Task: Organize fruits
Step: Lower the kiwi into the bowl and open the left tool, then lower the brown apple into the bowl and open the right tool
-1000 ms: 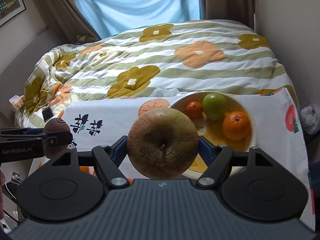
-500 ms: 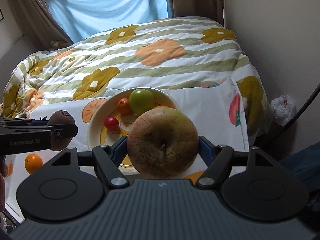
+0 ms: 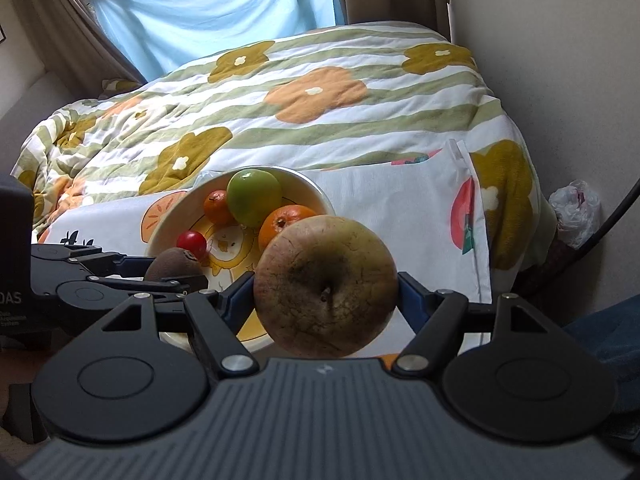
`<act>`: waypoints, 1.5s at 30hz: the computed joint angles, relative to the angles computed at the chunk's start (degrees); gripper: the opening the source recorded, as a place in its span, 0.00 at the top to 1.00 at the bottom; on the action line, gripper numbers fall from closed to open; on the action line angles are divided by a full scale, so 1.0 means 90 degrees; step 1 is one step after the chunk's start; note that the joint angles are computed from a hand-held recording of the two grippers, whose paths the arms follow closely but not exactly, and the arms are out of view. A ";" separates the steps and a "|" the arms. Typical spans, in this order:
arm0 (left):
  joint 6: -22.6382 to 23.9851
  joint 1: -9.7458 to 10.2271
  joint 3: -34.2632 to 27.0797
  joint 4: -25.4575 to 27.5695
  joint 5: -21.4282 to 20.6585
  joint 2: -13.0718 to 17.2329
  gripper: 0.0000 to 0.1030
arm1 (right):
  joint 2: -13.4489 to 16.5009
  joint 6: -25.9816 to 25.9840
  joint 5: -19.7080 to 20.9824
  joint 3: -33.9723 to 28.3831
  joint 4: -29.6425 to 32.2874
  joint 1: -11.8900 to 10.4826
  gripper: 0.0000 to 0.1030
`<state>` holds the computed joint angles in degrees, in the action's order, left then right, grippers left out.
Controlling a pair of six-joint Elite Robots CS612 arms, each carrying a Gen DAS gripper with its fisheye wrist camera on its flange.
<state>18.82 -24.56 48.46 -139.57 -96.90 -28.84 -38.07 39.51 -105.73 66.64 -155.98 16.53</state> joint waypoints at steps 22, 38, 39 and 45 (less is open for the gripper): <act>-0.0708 0.0316 0.0834 -0.0993 -0.0376 -0.0570 0.13 | 0.0304 -0.0169 0.0334 -0.0616 0.0264 -0.0036 0.14; -0.0762 0.0430 0.1074 -0.1115 -0.0255 -0.0658 0.12 | 0.0920 -0.0785 0.0760 -0.1563 0.0948 0.0067 0.13; -0.0775 0.0430 0.1081 -0.1130 -0.0253 -0.0658 0.12 | 0.0921 -0.0801 0.0713 -0.1576 0.1020 0.0072 0.13; -0.0793 0.0438 0.1177 -0.1232 -0.0244 -0.0712 0.12 | 0.0791 -0.0893 0.0186 -0.1224 0.0384 0.0146 0.00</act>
